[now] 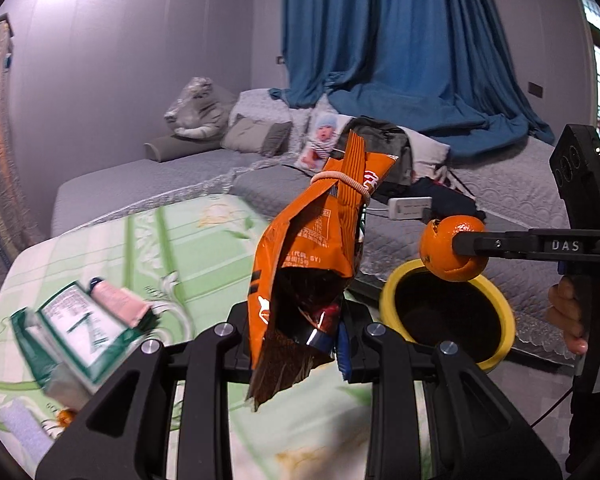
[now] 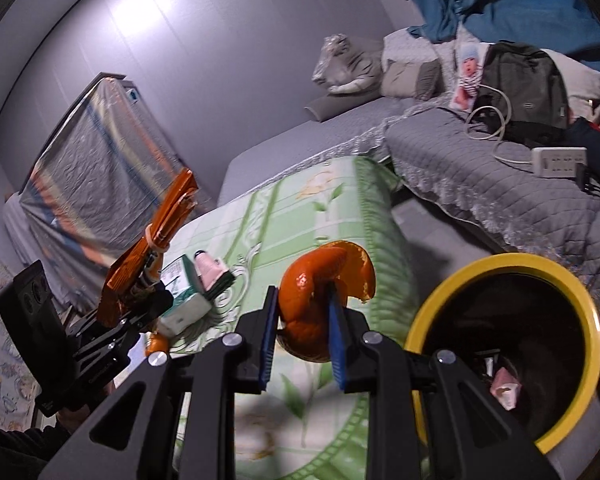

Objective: Collect trash
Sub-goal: 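Carry the orange peel and snack wrapper over the yellow bin with both tools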

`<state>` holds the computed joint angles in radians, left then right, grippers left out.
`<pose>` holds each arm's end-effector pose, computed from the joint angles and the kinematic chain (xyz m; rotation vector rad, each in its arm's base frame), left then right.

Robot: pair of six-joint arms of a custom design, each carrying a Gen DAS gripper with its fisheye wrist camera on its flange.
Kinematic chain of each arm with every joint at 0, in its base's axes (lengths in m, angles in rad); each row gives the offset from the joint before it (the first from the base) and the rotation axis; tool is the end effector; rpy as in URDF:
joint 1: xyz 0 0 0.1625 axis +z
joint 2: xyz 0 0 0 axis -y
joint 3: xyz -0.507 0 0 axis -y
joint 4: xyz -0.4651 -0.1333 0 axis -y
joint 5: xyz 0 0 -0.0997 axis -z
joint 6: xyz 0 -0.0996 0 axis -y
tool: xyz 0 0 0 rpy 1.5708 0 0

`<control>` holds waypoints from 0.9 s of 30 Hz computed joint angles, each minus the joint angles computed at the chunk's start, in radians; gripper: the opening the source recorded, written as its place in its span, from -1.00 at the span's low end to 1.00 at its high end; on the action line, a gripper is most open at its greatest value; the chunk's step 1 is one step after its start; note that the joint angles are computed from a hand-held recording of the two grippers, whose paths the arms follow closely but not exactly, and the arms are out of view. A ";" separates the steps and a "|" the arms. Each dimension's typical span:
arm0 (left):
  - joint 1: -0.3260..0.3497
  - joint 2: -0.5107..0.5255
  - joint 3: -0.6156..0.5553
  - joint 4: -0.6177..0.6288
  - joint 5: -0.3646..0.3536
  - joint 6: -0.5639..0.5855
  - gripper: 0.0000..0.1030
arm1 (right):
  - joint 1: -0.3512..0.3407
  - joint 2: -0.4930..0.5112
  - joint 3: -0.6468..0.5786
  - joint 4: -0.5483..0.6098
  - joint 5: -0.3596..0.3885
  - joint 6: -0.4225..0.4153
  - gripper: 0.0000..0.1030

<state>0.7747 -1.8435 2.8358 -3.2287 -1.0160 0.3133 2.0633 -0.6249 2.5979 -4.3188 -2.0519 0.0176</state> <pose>-0.0476 -0.3065 0.2563 1.1403 2.3214 -1.0391 0.2481 -0.2779 0.0378 0.3622 -2.6145 1.1998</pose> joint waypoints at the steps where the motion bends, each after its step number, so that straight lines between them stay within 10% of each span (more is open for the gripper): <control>1: -0.011 0.037 0.001 -0.026 -0.004 -0.003 -0.48 | -0.006 0.001 0.005 -0.012 -0.003 0.004 -0.58; 27: -0.055 0.515 -0.048 -0.312 -0.075 -0.078 -0.48 | -0.207 0.063 0.064 -0.226 -0.065 -0.069 -0.58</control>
